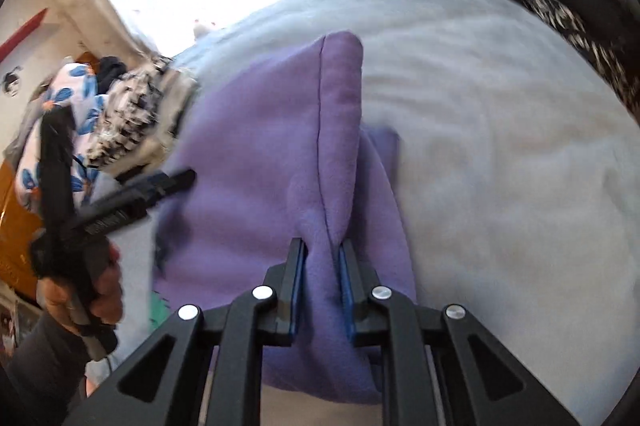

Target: Fold large clothes

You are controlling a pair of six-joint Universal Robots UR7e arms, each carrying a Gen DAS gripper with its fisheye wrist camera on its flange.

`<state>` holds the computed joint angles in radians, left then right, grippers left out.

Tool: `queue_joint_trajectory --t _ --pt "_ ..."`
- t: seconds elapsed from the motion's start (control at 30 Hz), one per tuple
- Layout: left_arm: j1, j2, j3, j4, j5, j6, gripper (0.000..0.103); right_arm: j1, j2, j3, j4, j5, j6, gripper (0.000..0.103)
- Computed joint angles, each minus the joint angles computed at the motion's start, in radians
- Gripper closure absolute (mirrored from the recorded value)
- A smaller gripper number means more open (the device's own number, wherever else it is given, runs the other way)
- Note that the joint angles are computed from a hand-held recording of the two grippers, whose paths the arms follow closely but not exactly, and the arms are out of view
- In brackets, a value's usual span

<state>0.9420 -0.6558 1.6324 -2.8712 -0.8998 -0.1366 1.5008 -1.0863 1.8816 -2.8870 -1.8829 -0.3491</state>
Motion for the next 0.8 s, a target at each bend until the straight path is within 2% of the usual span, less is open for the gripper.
queue_joint_trajectory --t 0.07,0.13,0.27,0.33,0.43,0.5,0.53,0.67,0.8 --pt "0.006 0.026 -0.009 -0.002 -0.011 -0.007 0.020 -0.030 0.041 -0.001 -0.011 -0.005 0.014 0.088" --pt "-0.001 0.053 -0.004 -0.058 0.025 0.013 0.018 -0.052 0.063 0.009 -0.056 0.015 0.021 0.087" --pt "-0.012 0.052 0.002 -0.072 0.056 0.008 0.018 -0.008 0.063 -0.011 -0.039 -0.043 -0.010 0.082" --pt "-0.020 0.039 0.005 -0.056 0.072 0.027 0.018 0.010 0.050 -0.035 0.026 -0.059 -0.007 0.077" --pt "-0.029 0.026 0.003 -0.058 0.089 0.079 0.018 0.013 0.040 -0.079 0.053 0.016 0.000 0.066" --pt "-0.025 0.021 -0.011 -0.062 0.084 0.094 0.018 0.012 0.052 -0.122 0.045 0.051 0.014 0.052" --pt "-0.020 0.022 -0.028 -0.054 0.085 0.090 0.018 0.012 0.066 -0.149 0.044 0.062 0.021 0.049" --pt "0.012 0.031 -0.099 -0.002 0.061 0.055 0.018 0.003 0.150 -0.319 0.148 0.139 0.093 0.048" --pt "0.051 0.041 -0.159 0.051 0.006 0.001 0.018 0.007 0.248 -0.472 0.239 0.125 0.129 0.048"
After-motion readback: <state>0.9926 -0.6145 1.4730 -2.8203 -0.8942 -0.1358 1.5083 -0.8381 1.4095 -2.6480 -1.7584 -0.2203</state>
